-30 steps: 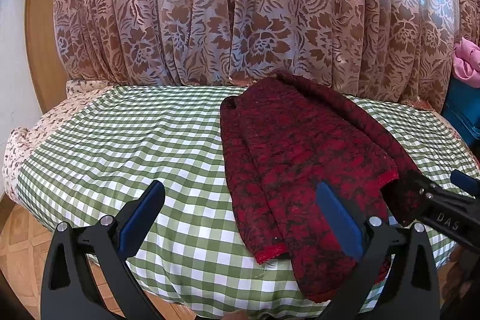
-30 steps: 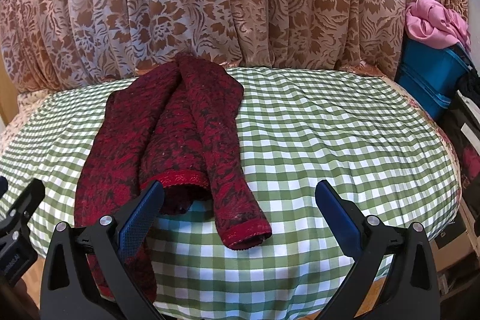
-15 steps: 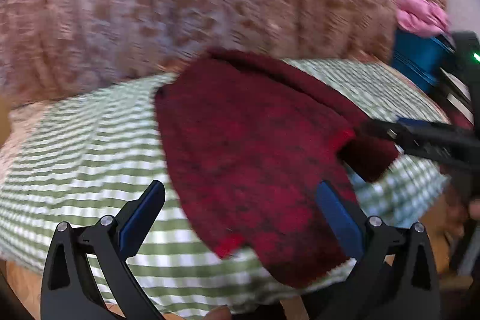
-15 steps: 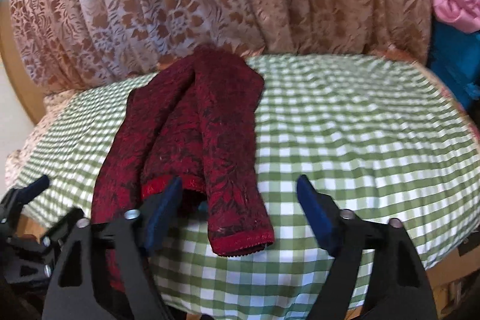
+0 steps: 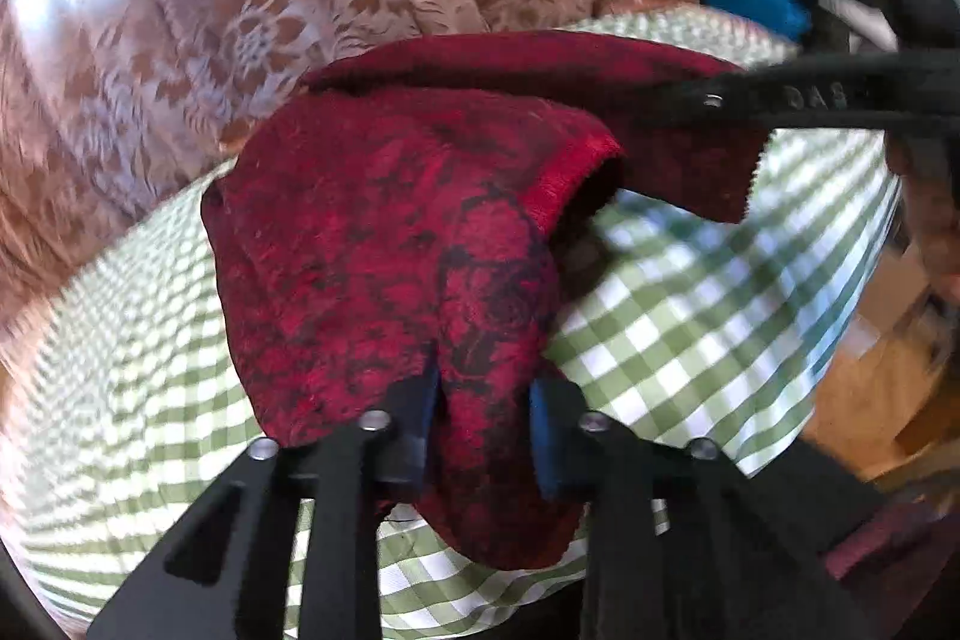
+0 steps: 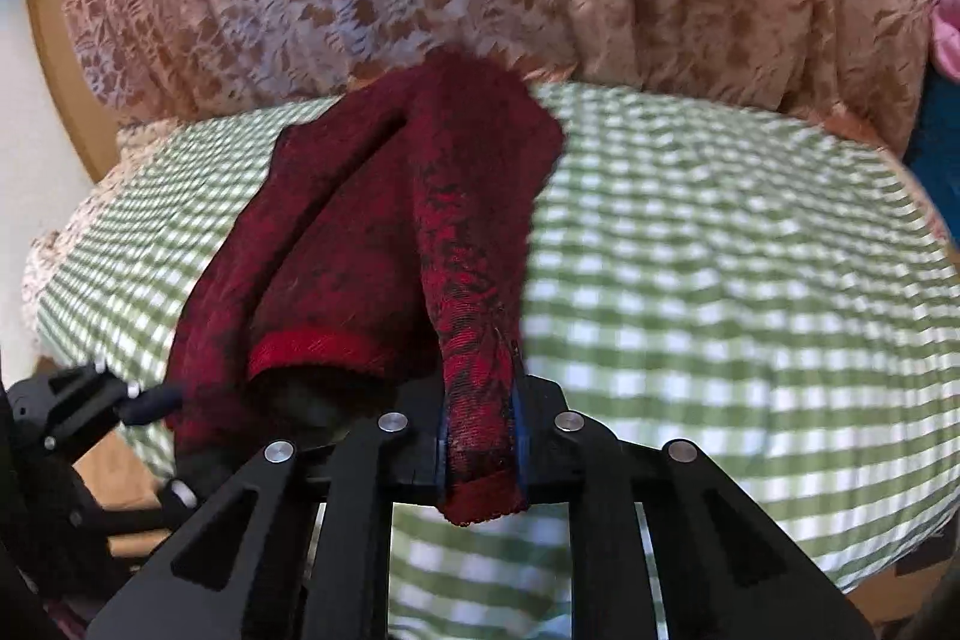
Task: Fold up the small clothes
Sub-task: 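Grasp the red sweater with the right gripper while the left gripper grasps its hem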
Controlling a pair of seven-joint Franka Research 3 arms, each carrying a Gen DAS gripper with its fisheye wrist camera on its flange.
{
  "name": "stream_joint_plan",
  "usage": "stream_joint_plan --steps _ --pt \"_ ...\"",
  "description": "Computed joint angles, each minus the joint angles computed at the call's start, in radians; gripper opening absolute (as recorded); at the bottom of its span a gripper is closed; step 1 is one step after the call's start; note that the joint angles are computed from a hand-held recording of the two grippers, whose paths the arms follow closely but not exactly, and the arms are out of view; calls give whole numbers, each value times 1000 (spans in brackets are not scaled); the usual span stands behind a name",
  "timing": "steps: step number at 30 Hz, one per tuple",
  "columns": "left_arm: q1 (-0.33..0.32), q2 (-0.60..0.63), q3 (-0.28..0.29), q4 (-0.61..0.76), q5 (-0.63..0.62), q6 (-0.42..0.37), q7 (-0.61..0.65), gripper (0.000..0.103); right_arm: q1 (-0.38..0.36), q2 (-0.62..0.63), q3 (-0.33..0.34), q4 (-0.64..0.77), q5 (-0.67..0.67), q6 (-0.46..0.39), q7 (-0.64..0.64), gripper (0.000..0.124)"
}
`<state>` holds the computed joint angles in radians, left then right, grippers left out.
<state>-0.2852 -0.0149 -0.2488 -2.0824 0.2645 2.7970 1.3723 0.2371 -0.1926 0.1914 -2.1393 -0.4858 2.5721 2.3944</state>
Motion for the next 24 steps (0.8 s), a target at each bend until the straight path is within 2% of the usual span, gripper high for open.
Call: stream_joint_plan --steps 2,3,7,11,13,14,18,21,22,24 --pt "4 -37 22 -29 -199 44 113 18 -28 -21 3 4 -67 -25 38 14" --pt "8 -54 35 -40 -254 60 131 18 -46 -30 5 10 -104 -44 62 14" --pt "47 -88 92 -38 -353 87 108 17 -104 -24 7 61 -249 -135 150 14" --pt "106 -83 152 -6 -473 90 91 17 -127 36 -35 144 -311 -210 170 14" --pt "170 -67 149 13 -370 100 -17 17 -128 83 -64 195 -326 -249 164 14" --pt "211 -51 144 35 -267 88 -114 16 -128 114 -81 231 -328 -272 158 14" --pt "293 29 165 143 -29 24 -351 16 -106 242 -145 386 -341 -354 121 14" --pt "321 128 206 292 165 -93 -524 16 -75 330 -186 502 -348 -408 85 14" --pt "321 183 227 374 239 -167 -582 16 -63 369 -201 555 -354 -430 75 14" --pt "331 256 240 481 257 -250 -601 18 -42 430 -230 638 -356 -467 44 14"
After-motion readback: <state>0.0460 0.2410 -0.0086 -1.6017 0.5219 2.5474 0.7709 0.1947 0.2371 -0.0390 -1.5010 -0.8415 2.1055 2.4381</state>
